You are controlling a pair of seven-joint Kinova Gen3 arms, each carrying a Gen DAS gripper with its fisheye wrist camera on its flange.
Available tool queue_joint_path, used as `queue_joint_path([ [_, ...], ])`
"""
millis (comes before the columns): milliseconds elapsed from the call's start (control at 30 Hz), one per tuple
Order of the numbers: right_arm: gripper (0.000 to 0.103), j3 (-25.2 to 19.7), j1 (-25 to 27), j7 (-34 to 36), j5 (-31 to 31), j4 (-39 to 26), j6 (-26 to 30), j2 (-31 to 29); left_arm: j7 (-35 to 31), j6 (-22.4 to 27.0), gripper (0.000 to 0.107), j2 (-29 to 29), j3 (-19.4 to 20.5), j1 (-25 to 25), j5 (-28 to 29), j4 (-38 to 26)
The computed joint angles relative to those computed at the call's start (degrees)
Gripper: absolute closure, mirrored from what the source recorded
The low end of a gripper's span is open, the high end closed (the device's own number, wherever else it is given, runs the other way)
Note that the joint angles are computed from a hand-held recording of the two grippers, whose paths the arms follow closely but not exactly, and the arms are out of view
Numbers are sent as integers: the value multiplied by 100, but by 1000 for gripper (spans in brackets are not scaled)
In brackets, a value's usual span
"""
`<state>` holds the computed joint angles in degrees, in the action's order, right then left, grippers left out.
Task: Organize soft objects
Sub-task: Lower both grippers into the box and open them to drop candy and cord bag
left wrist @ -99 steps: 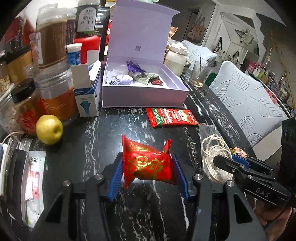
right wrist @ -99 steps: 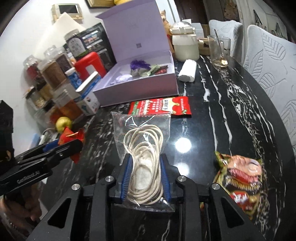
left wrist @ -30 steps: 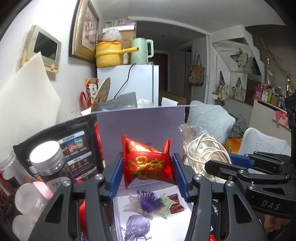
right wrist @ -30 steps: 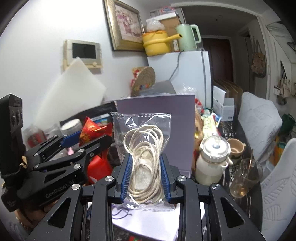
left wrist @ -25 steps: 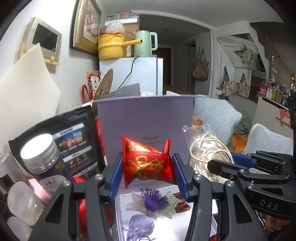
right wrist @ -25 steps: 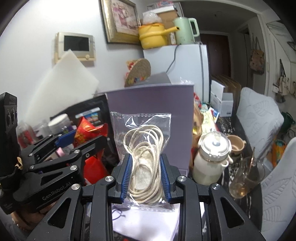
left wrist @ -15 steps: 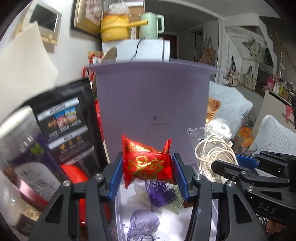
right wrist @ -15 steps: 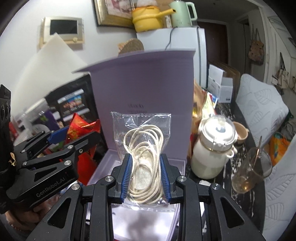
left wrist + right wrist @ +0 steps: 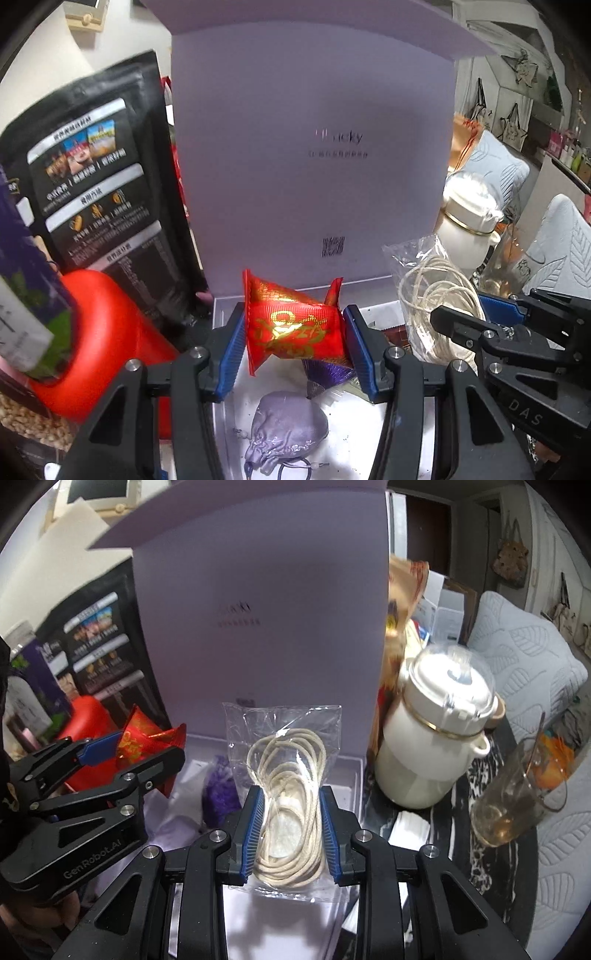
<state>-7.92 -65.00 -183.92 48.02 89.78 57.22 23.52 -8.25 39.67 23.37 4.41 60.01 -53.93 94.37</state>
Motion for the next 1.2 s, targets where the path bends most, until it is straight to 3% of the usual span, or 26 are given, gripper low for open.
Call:
queue_joint_path([
  [533, 73, 108, 199, 134, -341, 203, -318, 216, -1298, -99, 56, 392, 2, -335, 1245, -417],
  [800, 72, 149, 41, 255, -328, 11, -144, 374, -1685, -84, 56, 536, -73, -293, 1723, -539],
  [1200, 61, 221, 76, 304, -496, 40, -335, 444, -2156, 342, 54, 771, -79, -285, 2108, -949],
])
